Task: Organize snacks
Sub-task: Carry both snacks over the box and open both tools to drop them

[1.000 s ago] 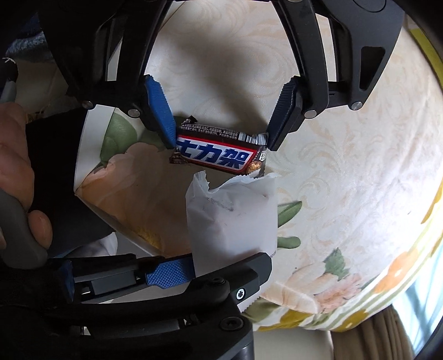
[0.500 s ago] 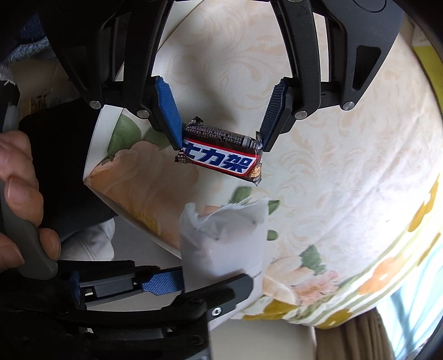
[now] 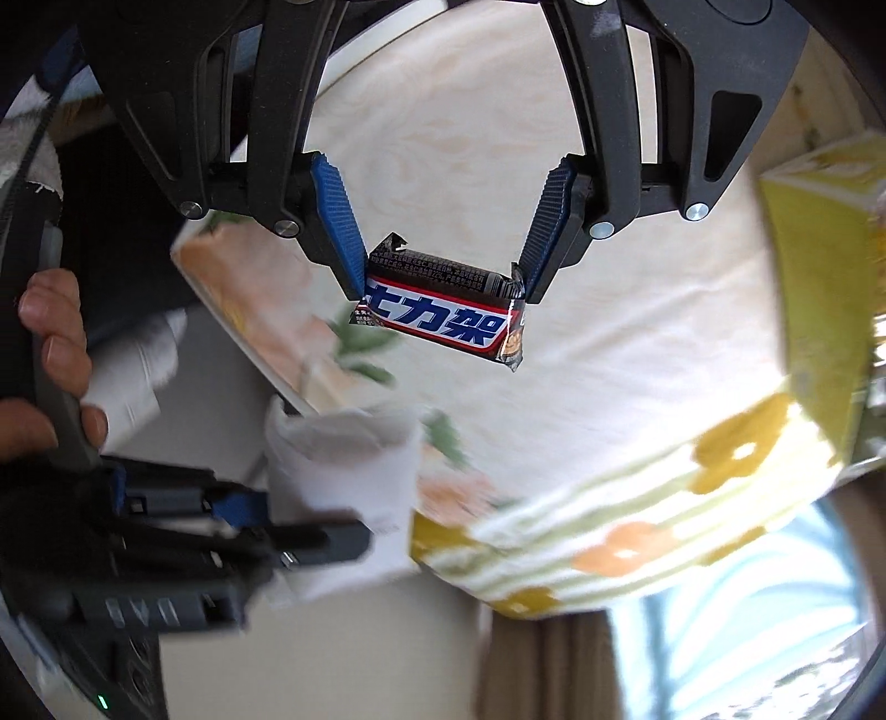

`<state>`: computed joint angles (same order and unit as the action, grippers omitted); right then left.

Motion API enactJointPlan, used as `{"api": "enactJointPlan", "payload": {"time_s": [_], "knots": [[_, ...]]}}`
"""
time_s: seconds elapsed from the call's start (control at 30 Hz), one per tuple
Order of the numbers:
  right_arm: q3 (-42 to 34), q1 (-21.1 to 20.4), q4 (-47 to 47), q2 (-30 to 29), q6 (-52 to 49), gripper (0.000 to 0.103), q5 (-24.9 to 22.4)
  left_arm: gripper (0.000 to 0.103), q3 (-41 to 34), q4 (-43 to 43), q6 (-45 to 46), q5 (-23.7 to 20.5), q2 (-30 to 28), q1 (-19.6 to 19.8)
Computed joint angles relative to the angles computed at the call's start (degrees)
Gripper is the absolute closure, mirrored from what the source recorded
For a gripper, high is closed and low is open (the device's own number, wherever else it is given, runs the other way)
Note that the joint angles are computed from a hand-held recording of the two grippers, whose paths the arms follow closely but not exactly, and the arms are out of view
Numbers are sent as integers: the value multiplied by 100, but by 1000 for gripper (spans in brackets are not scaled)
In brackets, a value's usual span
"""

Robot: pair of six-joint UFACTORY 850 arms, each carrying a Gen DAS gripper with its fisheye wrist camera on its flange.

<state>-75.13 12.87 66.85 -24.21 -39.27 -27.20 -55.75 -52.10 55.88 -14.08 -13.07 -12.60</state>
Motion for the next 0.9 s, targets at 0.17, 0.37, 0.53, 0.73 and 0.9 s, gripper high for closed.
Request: {"api": "enactJointPlan", "payload": {"time_s": [0.17, 0.37, 0.53, 0.73, 0.9], "knots": [[-669, 307, -70, -219, -240, 72, -300, 50, -3, 198, -536, 239, 364, 477], [-1527, 798, -93, -640, -355, 73, -529, 50, -54, 1121, -1453, 344, 707, 1194], [-2282, 1285, -183, -1085, -120, 73, -547, 50, -231, 738, -930, 27, 704, 1995], [-3419, 1826, -885, -1852, 695, 74, -612, 50, -538, 314, -280, -490, 405, 3016], [-4507, 2148, -1342, -2566, 1396, 74, -771, 50, -951, 370, -132, -783, -6, 3695]]}}
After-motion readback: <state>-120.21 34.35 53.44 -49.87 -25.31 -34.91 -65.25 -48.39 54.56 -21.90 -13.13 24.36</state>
